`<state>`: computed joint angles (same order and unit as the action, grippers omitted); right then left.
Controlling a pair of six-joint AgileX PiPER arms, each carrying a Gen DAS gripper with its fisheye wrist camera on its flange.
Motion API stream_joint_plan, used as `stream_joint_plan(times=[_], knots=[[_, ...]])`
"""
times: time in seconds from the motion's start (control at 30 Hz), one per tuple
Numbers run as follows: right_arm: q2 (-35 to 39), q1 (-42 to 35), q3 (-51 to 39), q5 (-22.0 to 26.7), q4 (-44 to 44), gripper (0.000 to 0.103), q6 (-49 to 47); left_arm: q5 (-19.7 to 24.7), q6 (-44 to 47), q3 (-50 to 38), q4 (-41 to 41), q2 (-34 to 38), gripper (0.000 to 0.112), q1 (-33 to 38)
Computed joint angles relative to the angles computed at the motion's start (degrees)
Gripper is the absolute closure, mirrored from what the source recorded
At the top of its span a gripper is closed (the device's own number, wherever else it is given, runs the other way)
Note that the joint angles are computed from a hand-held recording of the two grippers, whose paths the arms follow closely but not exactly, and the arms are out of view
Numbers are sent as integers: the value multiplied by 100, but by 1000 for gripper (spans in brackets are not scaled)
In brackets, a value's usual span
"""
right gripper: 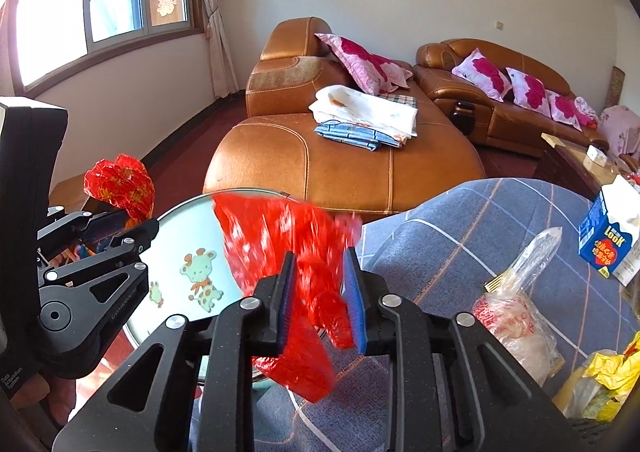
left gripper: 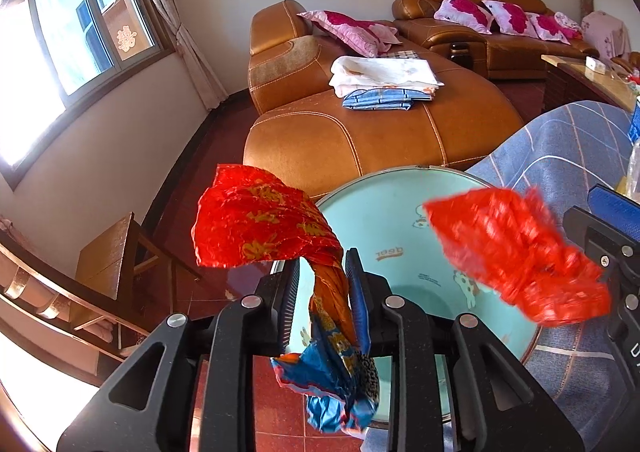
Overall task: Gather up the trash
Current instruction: 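Carry both held items over the blue bin and open both tools to drop them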
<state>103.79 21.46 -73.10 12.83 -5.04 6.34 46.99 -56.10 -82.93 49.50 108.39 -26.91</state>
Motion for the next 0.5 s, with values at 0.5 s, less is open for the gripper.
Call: stream_joint_plan(times=[0.5], knots=[[-357, -84, 403, -74, -1064, 63, 1322, 10, -241, 143, 117, -147, 46, -137]])
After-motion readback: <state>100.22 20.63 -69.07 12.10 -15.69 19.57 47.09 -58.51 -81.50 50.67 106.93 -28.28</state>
